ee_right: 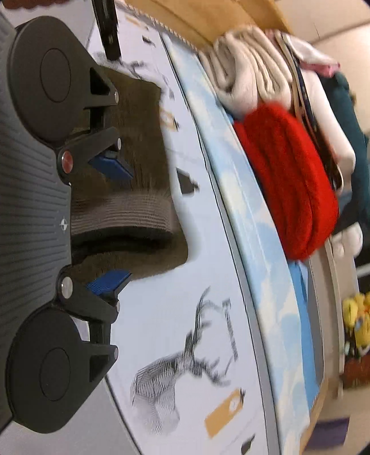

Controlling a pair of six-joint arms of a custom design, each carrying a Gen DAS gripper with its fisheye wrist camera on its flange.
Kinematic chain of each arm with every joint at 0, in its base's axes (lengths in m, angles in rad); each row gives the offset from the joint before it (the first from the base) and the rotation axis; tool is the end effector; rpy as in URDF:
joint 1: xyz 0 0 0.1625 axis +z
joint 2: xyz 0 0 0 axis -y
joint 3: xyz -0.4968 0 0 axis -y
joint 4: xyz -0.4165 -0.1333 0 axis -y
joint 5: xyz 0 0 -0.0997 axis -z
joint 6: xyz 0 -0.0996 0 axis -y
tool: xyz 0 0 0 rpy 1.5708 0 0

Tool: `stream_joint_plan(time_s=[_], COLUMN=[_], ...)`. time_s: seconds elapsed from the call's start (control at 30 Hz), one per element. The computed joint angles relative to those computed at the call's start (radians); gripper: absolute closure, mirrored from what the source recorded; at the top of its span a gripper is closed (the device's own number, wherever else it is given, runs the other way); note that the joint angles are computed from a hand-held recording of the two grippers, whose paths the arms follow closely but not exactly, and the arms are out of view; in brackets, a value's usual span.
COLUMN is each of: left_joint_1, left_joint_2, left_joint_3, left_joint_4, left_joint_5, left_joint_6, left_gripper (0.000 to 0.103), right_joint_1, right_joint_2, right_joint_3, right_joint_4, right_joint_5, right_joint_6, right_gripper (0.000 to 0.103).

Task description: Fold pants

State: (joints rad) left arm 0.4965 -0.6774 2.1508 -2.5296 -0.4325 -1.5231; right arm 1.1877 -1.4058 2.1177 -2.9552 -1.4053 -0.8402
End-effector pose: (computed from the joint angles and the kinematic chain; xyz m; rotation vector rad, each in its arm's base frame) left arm -0.3276 -0.4320 -0.0261 -0.1234 2.1398 -1.1530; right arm -0.0615 -0.5532 0.3657 0.6985 -2.6520 0.9150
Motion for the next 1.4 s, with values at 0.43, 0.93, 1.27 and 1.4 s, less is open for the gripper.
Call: stream_joint_plan(time_s=[0.43, 0.93, 1.27, 1.4], left_joint_1=[-0.012, -0.115, -0.263, -0.313], left_joint_2=[0.057, 0.050, 0.031, 0.059], left_joint_3=[-0.092, -0.138, -0.246, -0.332], left_joint_4=[0.150, 0.425, 0.760, 0.949], left_joint_5=[-0.232, -0.190, -0.212, -0.225], left_joint_6=[0.225, 0.025, -0.398, -0.541], left_gripper=[0.042, 0.023, 0.004, 0.001], right_joint_1=[0.036, 0.019, -0.053, -0.083], right_joint_2=[0.004, -0.107, -0.326, -0.417], right_joint_3=[-0.023, 0.046, 0.147, 0.174], right_joint_4=[0.141, 0.082, 0.050, 0.084], right_joint_5=[-0.224, -0.129, 0.109, 0.167], right_joint_6=[-0.035, -0.125, -0.245, -0.266], right_gripper=[0.021, 0.022, 0.016, 0.011])
